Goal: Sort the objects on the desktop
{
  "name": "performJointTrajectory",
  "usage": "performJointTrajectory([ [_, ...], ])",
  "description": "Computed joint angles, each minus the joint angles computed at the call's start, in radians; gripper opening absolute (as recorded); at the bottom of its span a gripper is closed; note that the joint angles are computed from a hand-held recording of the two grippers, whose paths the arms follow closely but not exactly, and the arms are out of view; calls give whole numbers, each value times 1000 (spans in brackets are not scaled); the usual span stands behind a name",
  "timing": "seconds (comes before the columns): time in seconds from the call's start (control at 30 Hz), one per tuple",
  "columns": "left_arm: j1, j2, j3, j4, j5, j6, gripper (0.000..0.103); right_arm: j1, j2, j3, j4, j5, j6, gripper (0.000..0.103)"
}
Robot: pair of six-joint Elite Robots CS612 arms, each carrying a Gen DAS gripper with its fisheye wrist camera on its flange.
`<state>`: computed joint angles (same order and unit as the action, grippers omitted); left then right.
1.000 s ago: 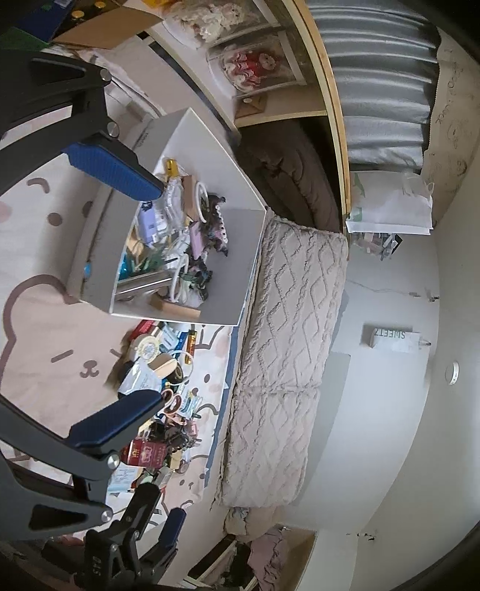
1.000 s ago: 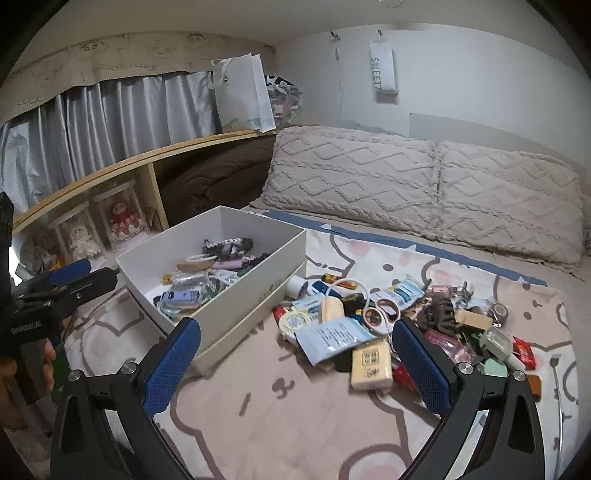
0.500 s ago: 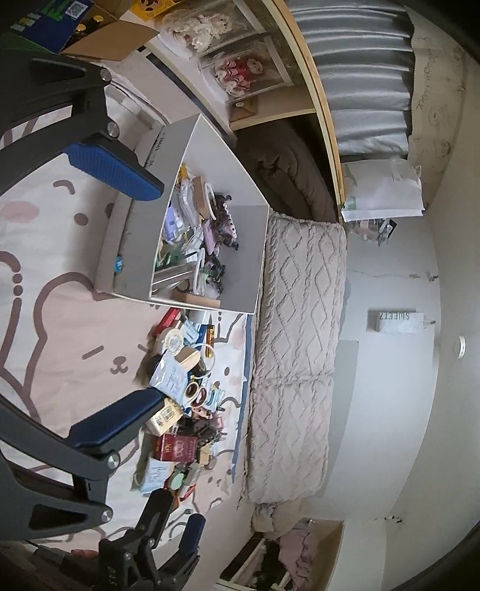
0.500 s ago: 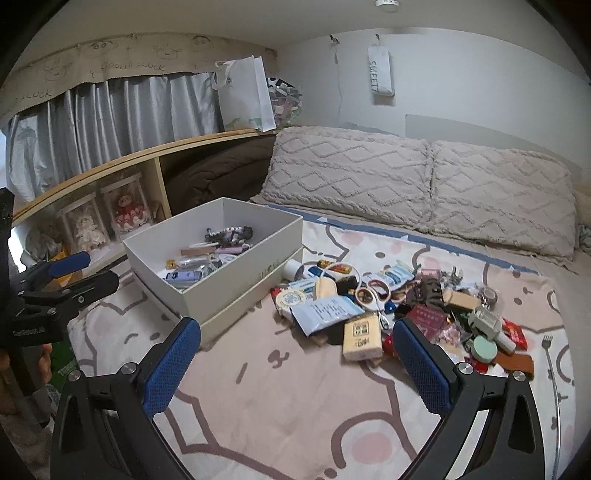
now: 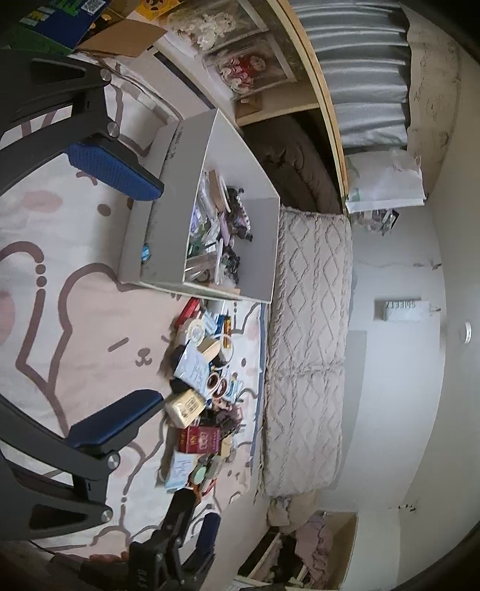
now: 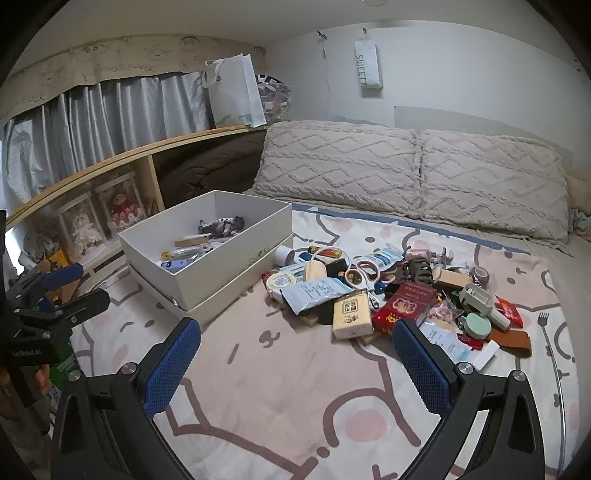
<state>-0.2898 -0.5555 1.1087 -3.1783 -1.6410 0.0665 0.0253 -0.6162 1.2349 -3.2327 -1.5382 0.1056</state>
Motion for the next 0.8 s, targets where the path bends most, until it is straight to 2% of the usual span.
performJointTrajectory([
  [0.6,-11,-11,40,-28,37,8,103,17,-13,34,5,-55,-60,103],
  [0.8,-12,-14,47,-35,42,9,103,18,-14,37,3,-54,-62,103],
])
